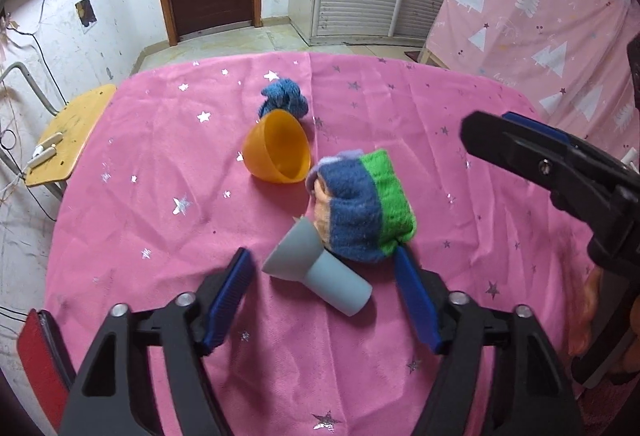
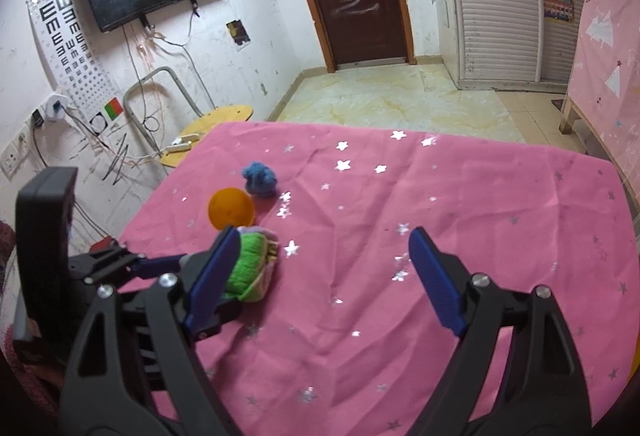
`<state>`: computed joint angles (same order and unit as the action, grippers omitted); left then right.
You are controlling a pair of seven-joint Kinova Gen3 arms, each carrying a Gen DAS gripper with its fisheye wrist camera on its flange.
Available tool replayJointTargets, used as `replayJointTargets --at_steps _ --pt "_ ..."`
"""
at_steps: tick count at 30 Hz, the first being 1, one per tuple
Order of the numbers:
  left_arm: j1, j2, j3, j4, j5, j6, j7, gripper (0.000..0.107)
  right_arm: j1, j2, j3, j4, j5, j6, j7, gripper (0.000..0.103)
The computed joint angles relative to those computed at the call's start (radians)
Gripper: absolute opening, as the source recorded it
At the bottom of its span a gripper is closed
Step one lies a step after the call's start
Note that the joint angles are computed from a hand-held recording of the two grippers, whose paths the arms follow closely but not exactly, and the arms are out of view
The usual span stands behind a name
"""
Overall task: Collect trash
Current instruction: 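Grasp the grey plastic cone with the left tool while the right tool grasps the blue-green knit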
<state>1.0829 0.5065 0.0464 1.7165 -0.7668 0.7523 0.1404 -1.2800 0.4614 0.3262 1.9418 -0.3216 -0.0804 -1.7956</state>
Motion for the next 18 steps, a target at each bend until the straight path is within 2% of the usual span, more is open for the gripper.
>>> replayJointTargets --at_steps 2,8,18 --pt "0.011 -0.006 -0.008 0.015 -0.02 -0.015 0.021 0.044 0.019 0.007 -0.025 -0.017 0.008 0.013 0.0 0.082" --pt "0.011 -0.031 -0.015 0.062 -0.05 -0.073 0.07 0.038 0.076 0.033 -0.102 -0.078 0.076 0.065 -0.035 0.082" --pt "0.029 -0.079 -0.001 0.131 -0.105 -0.065 0.166 0.03 0.16 0.094 -0.211 -0.193 0.218 0.172 -0.124 0.082"
